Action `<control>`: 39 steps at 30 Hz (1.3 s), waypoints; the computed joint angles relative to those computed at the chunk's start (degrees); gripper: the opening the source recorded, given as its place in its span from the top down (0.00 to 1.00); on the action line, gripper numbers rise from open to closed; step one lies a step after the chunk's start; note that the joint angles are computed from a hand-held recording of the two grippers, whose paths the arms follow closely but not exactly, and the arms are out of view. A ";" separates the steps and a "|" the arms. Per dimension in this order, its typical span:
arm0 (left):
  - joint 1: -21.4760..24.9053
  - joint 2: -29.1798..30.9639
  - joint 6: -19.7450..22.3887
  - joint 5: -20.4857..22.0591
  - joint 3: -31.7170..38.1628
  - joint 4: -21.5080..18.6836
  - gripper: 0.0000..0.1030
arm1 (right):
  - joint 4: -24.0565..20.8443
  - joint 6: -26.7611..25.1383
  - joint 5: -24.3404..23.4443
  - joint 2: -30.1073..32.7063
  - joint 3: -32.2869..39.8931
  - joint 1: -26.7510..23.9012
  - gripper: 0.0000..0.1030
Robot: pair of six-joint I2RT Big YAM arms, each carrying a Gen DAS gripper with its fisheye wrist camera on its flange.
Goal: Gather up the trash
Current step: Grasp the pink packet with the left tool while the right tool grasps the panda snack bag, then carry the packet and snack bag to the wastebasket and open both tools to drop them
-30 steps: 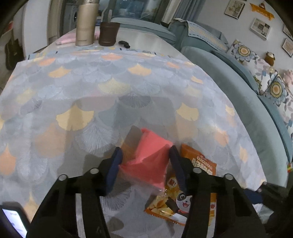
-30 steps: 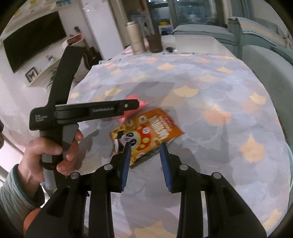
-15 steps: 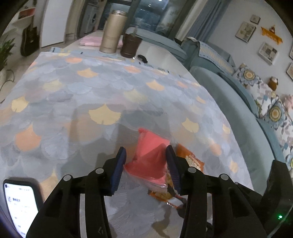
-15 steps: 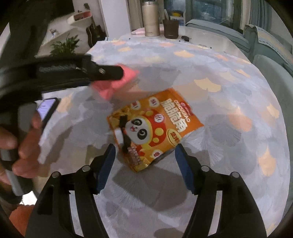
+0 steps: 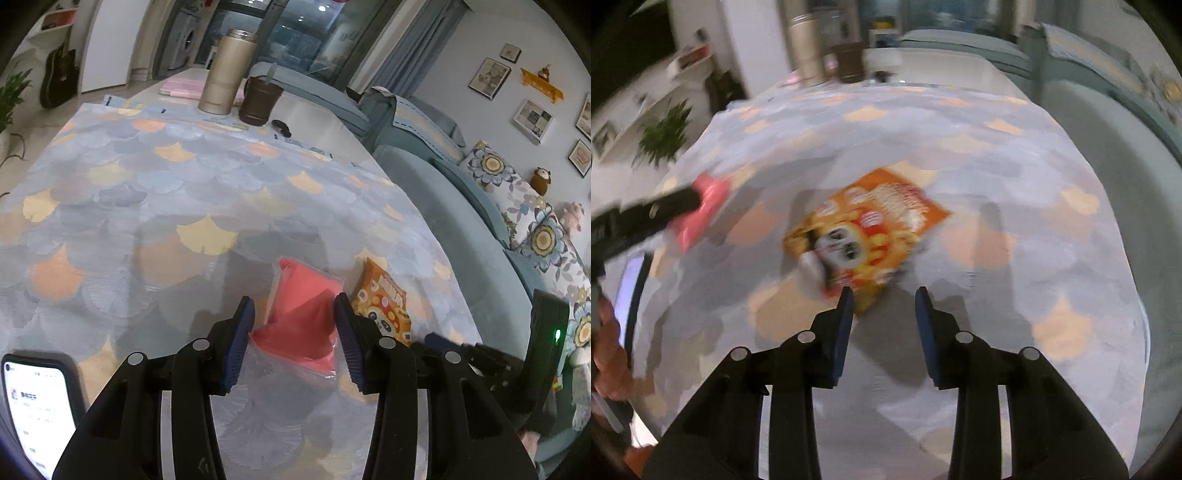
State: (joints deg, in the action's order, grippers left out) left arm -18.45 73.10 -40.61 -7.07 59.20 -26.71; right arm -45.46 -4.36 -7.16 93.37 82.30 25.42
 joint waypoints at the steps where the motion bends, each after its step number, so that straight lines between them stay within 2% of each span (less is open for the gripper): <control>1: -0.11 0.14 0.04 0.20 0.06 0.14 0.58 | -0.06 0.59 -0.26 0.15 0.40 -0.52 0.70; 3: -0.35 0.35 0.40 0.17 0.19 0.26 0.58 | -0.78 2.08 -1.19 0.70 1.61 -1.30 0.68; 4: -0.43 0.44 0.53 0.07 0.30 0.26 0.58 | -2.44 3.42 -4.03 1.65 3.16 -1.82 0.63; 6: -0.46 0.36 0.60 -0.21 0.27 0.22 0.58 | -4.88 6.78 -7.00 3.52 5.80 -2.03 0.30; 7: -0.47 0.18 0.66 -0.55 0.18 0.18 0.58 | -5.75 8.00 -7.44 4.48 6.93 -1.91 0.26; 9: -0.30 -0.44 0.20 -1.38 -0.25 0.30 0.58 | -7.20 9.79 -10.04 6.73 9.21 -1.70 0.25; 11: 0.21 -1.28 -0.80 -1.49 -1.09 1.02 0.58 | -5.97 10.97 -8.01 7.51 9.81 -0.69 0.25; 14: 0.73 -2.05 -1.79 -2.02 -1.92 1.63 0.58 | -6.68 11.60 -6.04 10.35 13.40 0.89 0.23; 20: 1.29 -3.15 -3.77 -2.72 -3.38 2.68 0.58 | -7.58 9.35 -0.46 14.01 17.96 4.45 0.15; 24: 1.65 -3.19 -4.11 -2.33 -3.60 2.94 0.58 | -8.04 6.24 3.74 13.87 17.69 6.01 0.15; 25: 1.51 -3.07 -4.11 -2.46 -3.49 2.86 0.58 | -7.69 5.47 4.80 13.40 16.88 6.32 0.16; 28: 1.12 -3.00 -3.89 -2.50 -3.25 2.92 0.58 | -6.27 3.28 6.41 11.81 14.71 6.77 0.32; 30: 1.16 -2.92 -3.33 -2.32 -3.03 3.12 0.58 | -6.36 2.67 4.66 11.15 14.28 6.32 0.53; 33: 0.64 -2.85 -2.84 -2.56 -2.64 3.43 0.58 | -6.90 2.72 3.14 10.64 14.27 5.59 0.67; 36: 0.16 -2.65 -2.20 -2.63 -2.12 3.86 0.58 | -5.09 2.45 2.30 9.02 12.78 4.89 0.75; 39: -0.43 -2.14 -1.24 -2.59 -1.04 3.90 0.58 | -2.95 2.44 1.65 6.70 11.23 3.94 0.77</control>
